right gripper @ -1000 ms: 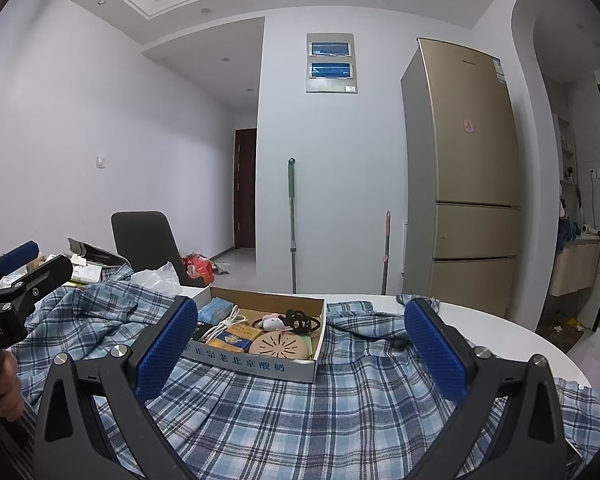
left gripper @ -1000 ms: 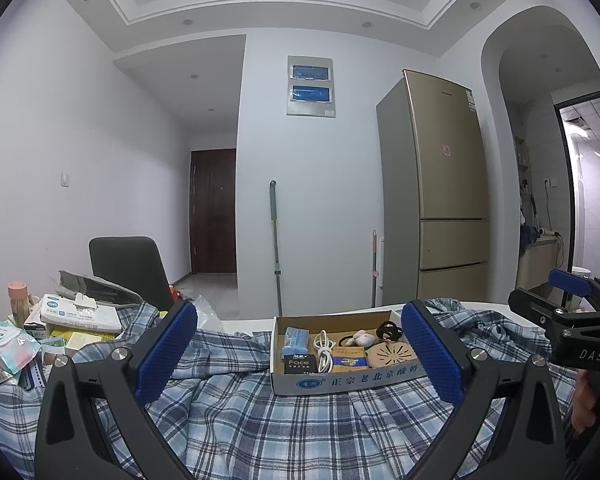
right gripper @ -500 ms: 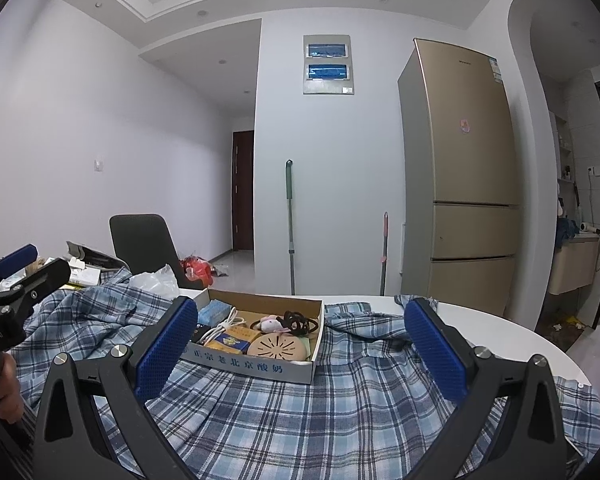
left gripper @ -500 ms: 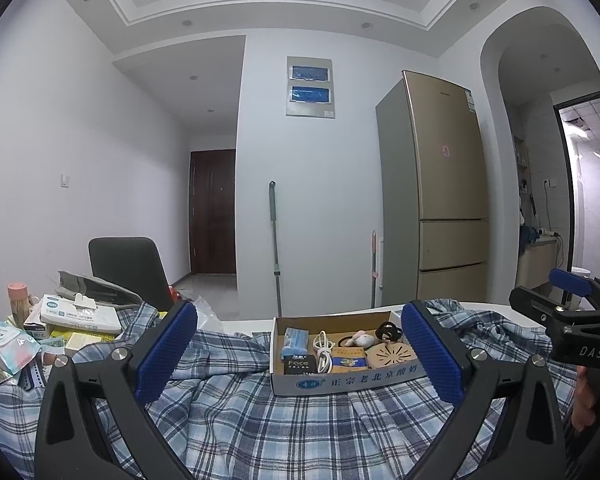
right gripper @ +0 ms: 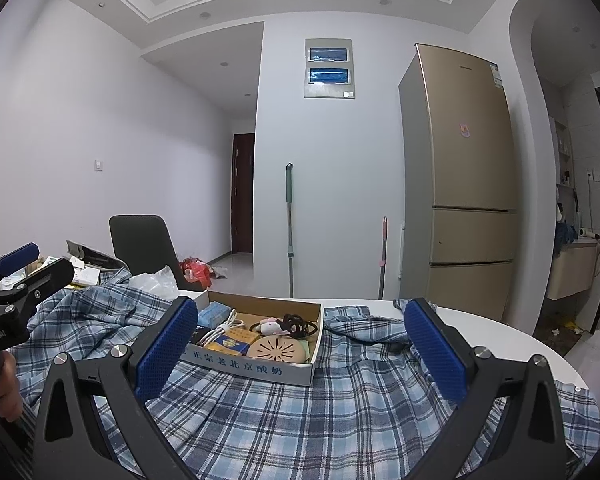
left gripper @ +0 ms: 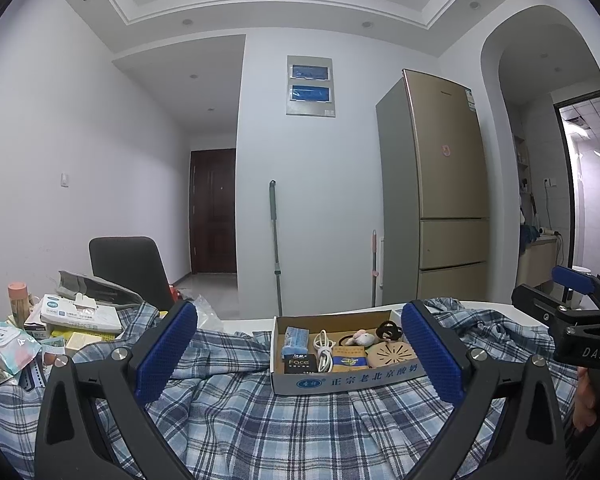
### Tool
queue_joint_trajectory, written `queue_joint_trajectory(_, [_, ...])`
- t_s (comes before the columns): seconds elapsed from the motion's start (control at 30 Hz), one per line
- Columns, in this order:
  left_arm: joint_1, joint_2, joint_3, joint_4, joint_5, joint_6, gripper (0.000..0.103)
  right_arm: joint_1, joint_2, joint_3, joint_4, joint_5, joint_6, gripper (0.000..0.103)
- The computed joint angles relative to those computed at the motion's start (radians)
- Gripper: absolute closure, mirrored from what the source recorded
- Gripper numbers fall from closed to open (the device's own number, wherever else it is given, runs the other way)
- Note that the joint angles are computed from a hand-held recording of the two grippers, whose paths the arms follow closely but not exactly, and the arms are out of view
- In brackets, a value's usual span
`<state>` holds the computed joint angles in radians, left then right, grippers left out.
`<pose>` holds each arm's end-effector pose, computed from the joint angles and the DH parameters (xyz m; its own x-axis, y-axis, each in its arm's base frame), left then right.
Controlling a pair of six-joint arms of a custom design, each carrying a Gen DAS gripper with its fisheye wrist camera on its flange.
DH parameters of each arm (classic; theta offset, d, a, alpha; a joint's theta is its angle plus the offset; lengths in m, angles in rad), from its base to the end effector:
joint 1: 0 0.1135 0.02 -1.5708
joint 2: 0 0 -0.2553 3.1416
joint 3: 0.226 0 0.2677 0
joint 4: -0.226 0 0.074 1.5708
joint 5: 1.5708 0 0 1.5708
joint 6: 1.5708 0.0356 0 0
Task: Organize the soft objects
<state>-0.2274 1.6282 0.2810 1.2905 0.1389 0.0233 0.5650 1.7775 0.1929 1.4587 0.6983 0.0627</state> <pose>0.2523 -0.0634 0.1211 -0.0469 0.0345 -0.9983 0.3591 0.9332 0.0154 0.2059 0.1034 0.0890 -0.0978 -0.0052 -0.9952 0.1350 0.9907 -0.0184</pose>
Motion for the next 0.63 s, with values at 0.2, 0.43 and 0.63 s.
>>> queue_joint_trajectory(0.2, [-0.001,0.005,0.001,0.002,-0.003,0.0,0.0,0.003,0.009,-0.004,0.018,0.005,-0.001,0.0])
queue_joint_trajectory(0.43, [-0.001,0.009,0.0,0.009,-0.002,0.001,0.0,0.007,0.012,-0.004,0.021,0.012,-0.001,0.0])
queue_joint_trajectory(0.63, [0.0,0.022,0.002,0.019,-0.003,0.0,0.0,0.007,0.017,-0.004,0.03,0.012,-0.004,0.0])
